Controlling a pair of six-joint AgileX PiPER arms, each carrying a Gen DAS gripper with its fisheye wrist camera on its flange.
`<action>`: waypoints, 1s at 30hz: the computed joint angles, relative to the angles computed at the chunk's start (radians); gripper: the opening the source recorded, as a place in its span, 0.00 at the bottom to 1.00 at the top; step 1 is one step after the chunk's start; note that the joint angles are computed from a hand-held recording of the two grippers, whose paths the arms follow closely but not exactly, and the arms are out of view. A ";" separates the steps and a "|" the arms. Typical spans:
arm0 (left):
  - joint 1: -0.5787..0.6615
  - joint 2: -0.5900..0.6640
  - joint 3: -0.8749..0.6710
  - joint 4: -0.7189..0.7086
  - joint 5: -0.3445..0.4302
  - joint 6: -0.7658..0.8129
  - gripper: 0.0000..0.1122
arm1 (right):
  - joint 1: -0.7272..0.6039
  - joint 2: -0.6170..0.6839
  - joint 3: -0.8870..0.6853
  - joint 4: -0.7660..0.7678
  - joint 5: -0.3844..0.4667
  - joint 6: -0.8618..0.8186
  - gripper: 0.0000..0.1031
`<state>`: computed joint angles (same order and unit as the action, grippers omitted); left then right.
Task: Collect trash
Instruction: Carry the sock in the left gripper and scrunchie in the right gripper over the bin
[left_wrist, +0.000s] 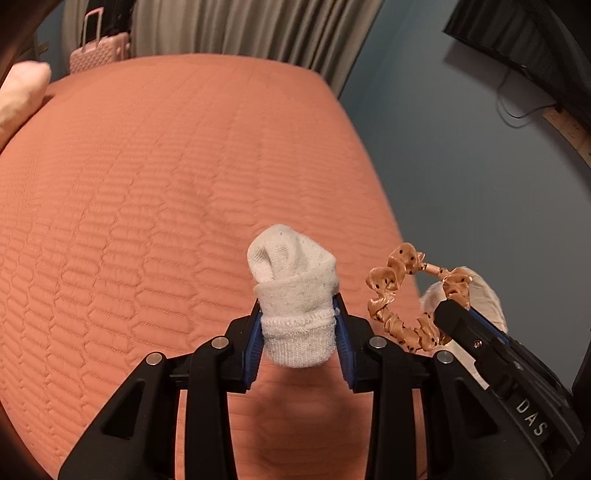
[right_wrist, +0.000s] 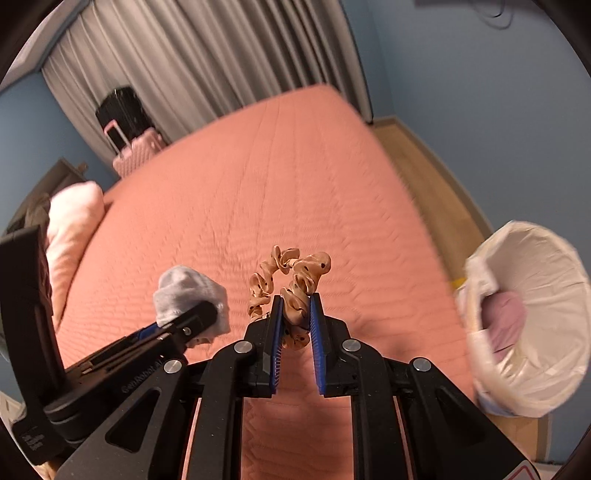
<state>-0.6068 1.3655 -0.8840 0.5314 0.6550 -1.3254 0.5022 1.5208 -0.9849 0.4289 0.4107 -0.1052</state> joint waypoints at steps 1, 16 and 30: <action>-0.025 0.005 -0.024 0.014 0.018 -0.011 0.30 | -0.018 -0.027 0.011 0.013 0.005 -0.017 0.13; -0.335 0.227 -0.482 0.135 0.263 0.001 0.30 | -0.550 -0.353 0.077 0.346 0.280 -0.475 0.14; -0.393 0.496 -0.846 0.054 0.301 0.223 0.31 | -0.969 -0.296 0.040 0.518 0.470 -0.747 0.14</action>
<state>-0.9997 1.8619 -1.7298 0.5856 0.9562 -1.1020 -0.4665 1.2252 -0.9444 0.9468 0.8808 -0.8517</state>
